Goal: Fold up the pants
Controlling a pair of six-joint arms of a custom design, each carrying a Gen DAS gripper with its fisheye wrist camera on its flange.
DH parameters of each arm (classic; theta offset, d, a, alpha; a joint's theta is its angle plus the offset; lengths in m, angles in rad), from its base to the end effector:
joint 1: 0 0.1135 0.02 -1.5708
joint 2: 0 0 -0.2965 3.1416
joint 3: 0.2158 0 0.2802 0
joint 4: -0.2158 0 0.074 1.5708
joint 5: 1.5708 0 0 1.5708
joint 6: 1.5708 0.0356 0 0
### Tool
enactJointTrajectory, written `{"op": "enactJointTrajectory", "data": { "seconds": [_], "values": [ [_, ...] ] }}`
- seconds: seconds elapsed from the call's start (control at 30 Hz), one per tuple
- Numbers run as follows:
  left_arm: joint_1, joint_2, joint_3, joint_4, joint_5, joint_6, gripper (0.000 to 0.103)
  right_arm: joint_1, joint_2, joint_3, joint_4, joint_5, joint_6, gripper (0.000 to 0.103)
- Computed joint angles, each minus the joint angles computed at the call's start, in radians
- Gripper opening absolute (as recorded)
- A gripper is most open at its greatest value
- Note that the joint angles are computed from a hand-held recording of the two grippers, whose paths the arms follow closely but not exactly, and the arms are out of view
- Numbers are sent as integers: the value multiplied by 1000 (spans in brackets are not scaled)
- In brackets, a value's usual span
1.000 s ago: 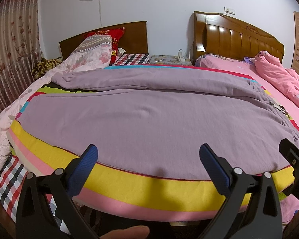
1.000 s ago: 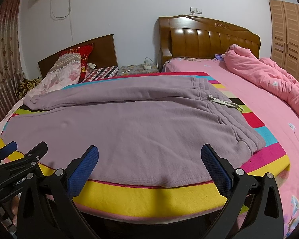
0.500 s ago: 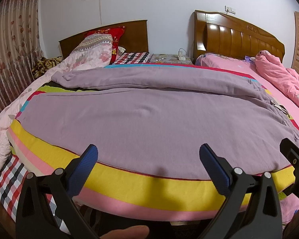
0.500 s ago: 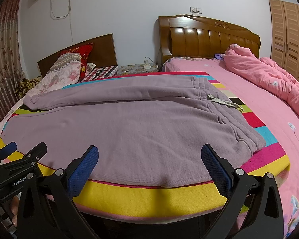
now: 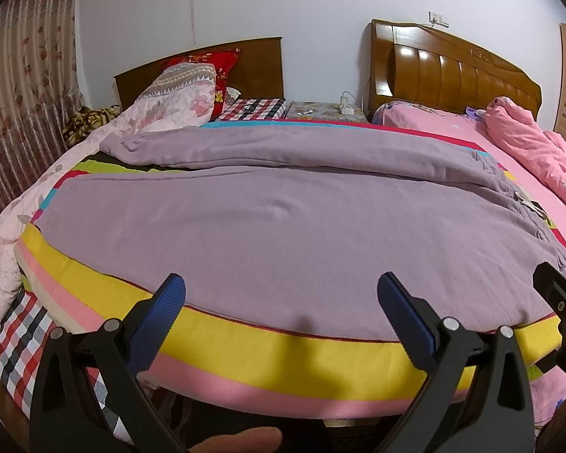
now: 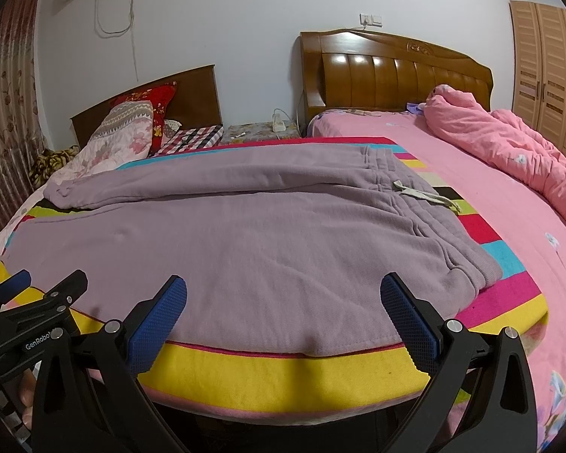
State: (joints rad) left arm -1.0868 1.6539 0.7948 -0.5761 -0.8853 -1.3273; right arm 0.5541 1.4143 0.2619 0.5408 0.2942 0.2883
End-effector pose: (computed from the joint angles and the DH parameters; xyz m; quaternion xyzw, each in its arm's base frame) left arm 0.1555 -0.2367 0.1453 -0.1370 0.8916 0.0948 0.4212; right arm 0.1996 0.1113 0.1186 -0.0492 0.8788 0.0679 0.4697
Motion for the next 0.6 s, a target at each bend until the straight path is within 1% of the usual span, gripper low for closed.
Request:
{"op": "enactJointTrajectory", "data": {
  "seconds": [0.4, 0.53, 0.6],
  "values": [
    [-5, -2, -4, -10, 5, -16, 102, 0, -6, 1, -18, -3, 10, 99],
    [-3, -8, -9, -3, 6, 0, 102, -5, -13, 0, -20, -8, 10, 99],
    [-3, -18, -13, 10, 0, 27, 102, -33, -27, -4, -10, -37, -12, 99]
  ]
}}
